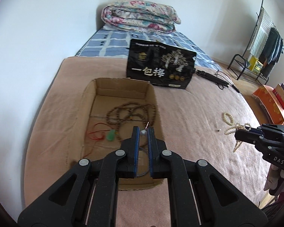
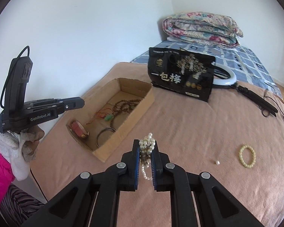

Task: Organize jewelry
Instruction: 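Lift and carry the pearl with the left tool while the right tool carries the necklace to the box, then open the right gripper to drop the necklace into the box while the left gripper releases the pearl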

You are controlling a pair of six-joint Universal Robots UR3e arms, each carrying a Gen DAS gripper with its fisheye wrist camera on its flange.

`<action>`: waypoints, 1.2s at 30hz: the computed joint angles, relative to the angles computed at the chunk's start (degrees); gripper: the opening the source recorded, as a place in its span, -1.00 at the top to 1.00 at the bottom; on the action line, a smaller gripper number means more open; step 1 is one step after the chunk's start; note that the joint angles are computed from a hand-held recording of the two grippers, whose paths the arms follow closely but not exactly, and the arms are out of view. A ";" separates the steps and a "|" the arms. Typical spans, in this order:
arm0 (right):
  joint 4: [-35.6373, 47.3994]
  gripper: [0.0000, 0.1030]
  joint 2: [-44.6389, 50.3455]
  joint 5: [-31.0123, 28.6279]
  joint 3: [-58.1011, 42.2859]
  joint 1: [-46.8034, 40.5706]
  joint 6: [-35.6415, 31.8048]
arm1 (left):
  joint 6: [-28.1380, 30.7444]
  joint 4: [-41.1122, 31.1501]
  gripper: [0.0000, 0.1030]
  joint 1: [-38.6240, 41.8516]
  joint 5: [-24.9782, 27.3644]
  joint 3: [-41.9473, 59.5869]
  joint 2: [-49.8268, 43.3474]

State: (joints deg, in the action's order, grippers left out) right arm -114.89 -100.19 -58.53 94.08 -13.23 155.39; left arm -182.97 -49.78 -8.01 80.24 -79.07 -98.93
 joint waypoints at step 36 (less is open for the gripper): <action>-15.44 0.72 31.35 -5.04 -21.95 20.50 17.16 | 2.11 3.06 0.88 2.99 2.18 -9.76 1.91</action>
